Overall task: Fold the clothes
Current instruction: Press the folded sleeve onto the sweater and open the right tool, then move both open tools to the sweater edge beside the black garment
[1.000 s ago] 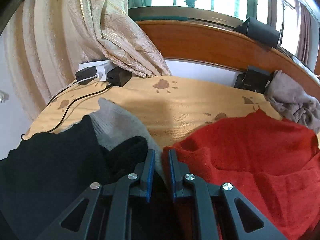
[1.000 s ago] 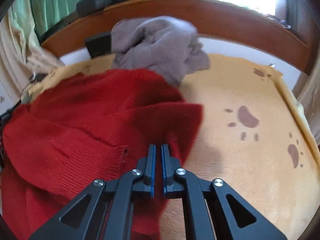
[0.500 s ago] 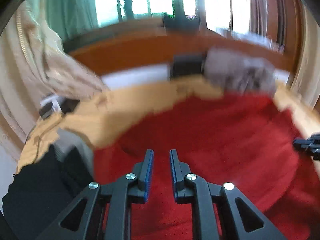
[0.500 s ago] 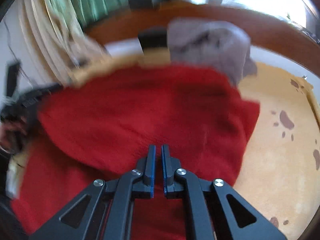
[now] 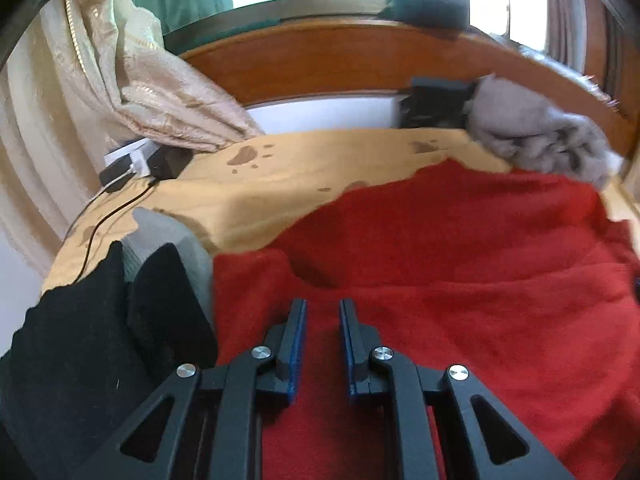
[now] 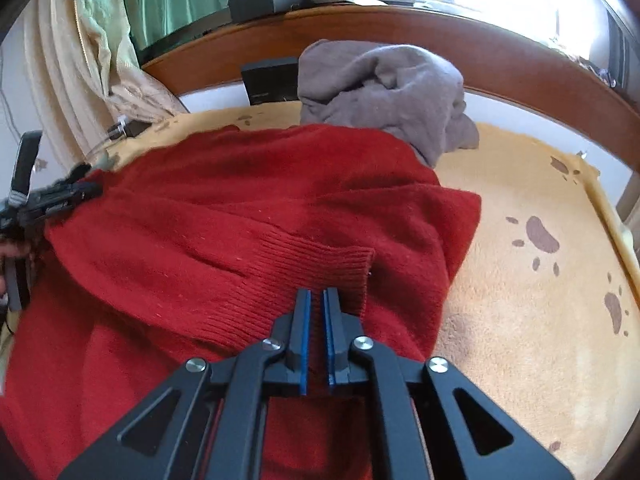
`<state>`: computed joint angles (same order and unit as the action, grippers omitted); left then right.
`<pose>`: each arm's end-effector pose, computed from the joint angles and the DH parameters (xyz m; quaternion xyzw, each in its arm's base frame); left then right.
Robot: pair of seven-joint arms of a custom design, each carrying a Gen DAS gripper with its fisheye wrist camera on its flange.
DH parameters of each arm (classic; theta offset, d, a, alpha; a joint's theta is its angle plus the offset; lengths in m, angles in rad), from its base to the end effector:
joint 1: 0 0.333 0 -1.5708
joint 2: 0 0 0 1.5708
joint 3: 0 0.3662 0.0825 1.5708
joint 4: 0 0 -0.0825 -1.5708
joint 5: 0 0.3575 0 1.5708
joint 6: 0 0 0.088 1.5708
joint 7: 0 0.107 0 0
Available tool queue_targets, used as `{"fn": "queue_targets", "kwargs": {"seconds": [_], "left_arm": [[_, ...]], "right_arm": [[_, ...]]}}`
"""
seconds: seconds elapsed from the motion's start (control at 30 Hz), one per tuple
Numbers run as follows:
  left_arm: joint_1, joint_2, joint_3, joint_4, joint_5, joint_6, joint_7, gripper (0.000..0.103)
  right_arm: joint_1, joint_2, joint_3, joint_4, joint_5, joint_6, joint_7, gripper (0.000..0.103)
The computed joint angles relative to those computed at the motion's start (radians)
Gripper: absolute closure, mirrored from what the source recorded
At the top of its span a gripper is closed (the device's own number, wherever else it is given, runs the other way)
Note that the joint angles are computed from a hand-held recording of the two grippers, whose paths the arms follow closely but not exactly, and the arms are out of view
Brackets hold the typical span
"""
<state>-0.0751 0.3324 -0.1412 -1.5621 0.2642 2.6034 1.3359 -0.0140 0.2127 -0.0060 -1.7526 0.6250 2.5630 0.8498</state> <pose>0.6843 -0.1382 0.5942 -0.6151 0.7032 -0.2501 0.2543 0.6512 -0.0215 0.5707 -0.7422 0.5612 -0.1614 0.3289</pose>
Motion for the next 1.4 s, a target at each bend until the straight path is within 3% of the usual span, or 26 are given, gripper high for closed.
{"fn": "queue_targets", "kwargs": {"seconds": [0.07,0.1,0.13,0.17,0.2,0.23,0.33,0.43,0.47,0.57,0.7,0.77,0.83,1.0,1.1,1.27,1.4], "left_arm": [[0.014,-0.044,-0.036,-0.059,-0.029,0.027,0.077,0.08],[0.019,-0.066,-0.052,-0.09,-0.046,0.031,0.123,0.072],[0.017,-0.084,-0.06,-0.117,-0.056,0.031,0.158,0.065],[0.012,-0.099,-0.063,-0.141,-0.06,0.028,0.184,0.046],[0.001,-0.107,-0.059,-0.158,-0.051,0.021,0.191,0.04],[-0.01,-0.107,-0.049,-0.167,-0.034,0.016,0.185,0.04],[-0.013,-0.094,-0.037,-0.167,-0.041,0.019,0.171,0.038],[-0.017,-0.086,-0.03,-0.166,-0.039,0.037,0.158,0.034],[-0.019,-0.084,-0.027,-0.166,-0.032,0.042,0.152,0.033],[-0.016,-0.087,-0.029,-0.162,-0.041,0.031,0.148,0.033],[-0.009,-0.166,-0.038,-0.229,-0.076,0.04,0.145,0.033],[-0.002,-0.228,-0.048,-0.297,-0.113,0.075,0.194,0.031],[-0.004,-0.275,-0.054,-0.349,-0.165,0.08,0.25,0.029],[-0.03,-0.328,-0.044,-0.434,-0.229,0.042,0.313,0.028],[-0.037,-0.326,-0.033,-0.457,-0.235,0.028,0.281,0.028],[-0.031,-0.358,-0.019,-0.498,-0.405,0.039,0.329,0.026],[-0.066,-0.484,0.029,-0.613,-0.612,0.117,0.499,0.026]], "right_arm": [[-0.02,-0.022,0.012,-0.004,0.092,-0.005,-0.011,0.093],[-0.03,-0.031,0.016,-0.003,0.144,-0.014,-0.027,0.085],[-0.036,-0.04,0.017,-0.002,0.184,-0.026,-0.036,0.066],[-0.033,-0.046,0.012,-0.004,0.183,-0.043,-0.033,0.053],[-0.024,-0.049,0.008,-0.01,0.165,-0.049,-0.033,0.026],[-0.013,-0.051,0.003,-0.018,0.13,-0.051,-0.027,0.016],[0.046,-0.047,-0.021,-0.061,-0.11,-0.02,0.049,0.016],[0.089,-0.067,-0.025,-0.134,-0.252,0.116,0.081,0.016],[0.091,-0.068,-0.025,-0.135,-0.268,0.119,0.094,0.016],[0.074,-0.067,-0.015,-0.118,-0.234,0.093,0.083,0.016],[0.062,-0.118,-0.001,-0.18,-0.146,0.161,0.018,0.016],[0.055,-0.159,0.008,-0.201,-0.038,0.164,-0.067,0.015],[0.063,-0.197,0.0,-0.221,-0.018,0.134,-0.088,0.015],[0.081,-0.217,-0.018,-0.257,-0.17,0.013,0.021,0.015],[0.088,-0.22,-0.019,-0.295,-0.202,0.037,0.052,0.013],[0.093,-0.254,-0.023,-0.335,-0.218,0.064,0.104,0.012],[0.115,-0.363,-0.053,-0.417,-0.022,0.106,-0.068,0.012]]}}
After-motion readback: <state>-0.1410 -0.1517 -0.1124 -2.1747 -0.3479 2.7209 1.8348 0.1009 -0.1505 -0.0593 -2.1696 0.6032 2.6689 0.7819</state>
